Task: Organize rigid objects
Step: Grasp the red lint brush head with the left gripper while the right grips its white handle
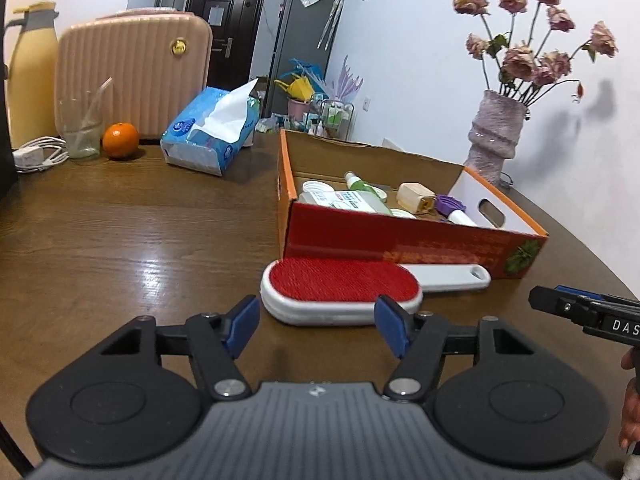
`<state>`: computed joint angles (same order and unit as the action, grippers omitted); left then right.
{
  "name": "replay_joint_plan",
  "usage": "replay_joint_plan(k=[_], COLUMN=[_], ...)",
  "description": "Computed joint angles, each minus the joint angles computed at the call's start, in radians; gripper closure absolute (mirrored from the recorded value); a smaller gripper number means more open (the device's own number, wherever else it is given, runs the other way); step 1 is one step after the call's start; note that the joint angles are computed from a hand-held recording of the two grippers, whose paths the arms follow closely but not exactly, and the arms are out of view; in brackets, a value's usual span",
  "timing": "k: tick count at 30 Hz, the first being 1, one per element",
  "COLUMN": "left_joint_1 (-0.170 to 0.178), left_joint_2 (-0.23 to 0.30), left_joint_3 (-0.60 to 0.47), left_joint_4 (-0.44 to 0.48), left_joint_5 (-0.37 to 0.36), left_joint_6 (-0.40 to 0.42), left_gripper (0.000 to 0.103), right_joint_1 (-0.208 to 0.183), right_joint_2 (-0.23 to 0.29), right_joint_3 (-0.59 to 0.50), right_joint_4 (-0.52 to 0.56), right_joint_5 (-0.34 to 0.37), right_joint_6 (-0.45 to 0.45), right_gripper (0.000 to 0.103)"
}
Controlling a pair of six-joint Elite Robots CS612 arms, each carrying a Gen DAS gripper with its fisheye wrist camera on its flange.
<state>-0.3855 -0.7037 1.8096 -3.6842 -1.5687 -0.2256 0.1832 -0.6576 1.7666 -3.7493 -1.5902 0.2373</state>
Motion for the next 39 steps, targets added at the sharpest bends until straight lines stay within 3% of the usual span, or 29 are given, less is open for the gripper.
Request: replay_joint_plan(k=[4, 8, 15, 20, 21, 22, 33, 39], left_joint_1=[0.015, 0.038, 0.063, 0.067, 0.068, 0.070, 0.056, 0.022], left_joint_2=[0.025, 0.050, 0.073, 0.075, 0.075, 0.076, 0.066, 0.028], left_joint_3=[-0.063, -0.116, -0.150, -0.148, -0.149, -0.151, -0.117, -0.021], left_joint_4=[0.061, 0.112, 0.124, 0.116, 0.116, 0.123, 0.086, 0.002], left_joint_5=[-0.023, -0.097, -0.186, -0.204, -0.206, -0.212, -0.191, -0.144], left_joint_6=[-0.004, -0.046, -0.095, -0.104, -0.108, -0.111, -0.102, -0.111], left_gripper=[0.041, 0.042, 0.045, 0.047, 0.047, 0.048, 0.049, 0.050], right_joint_1=[-0.016, -0.035, -0.055, -0.068, -0.068, -0.067, -0.059, -0.051], right_joint_2=[0.019, 0.039, 0.079, 0.092, 0.090, 0.087, 0.066, 0.031], right_joint_3=[-0.051, -0.097, -0.150, -0.158, -0.154, -0.151, -0.115, -0.029], right_joint_4=[0.046, 0.098, 0.155, 0.125, 0.124, 0.135, 0.139, 0.076], right_joint_5=[0.020, 0.056, 0.120, 0.169, 0.163, 0.149, 0.119, 0.082], right_joint_6=[0.016, 0.044, 0.111, 0.158, 0.162, 0.159, 0.162, 0.187], right_gripper=[0.048, 0.050, 0.059, 0.081, 0.082, 0.089, 0.089, 0.089])
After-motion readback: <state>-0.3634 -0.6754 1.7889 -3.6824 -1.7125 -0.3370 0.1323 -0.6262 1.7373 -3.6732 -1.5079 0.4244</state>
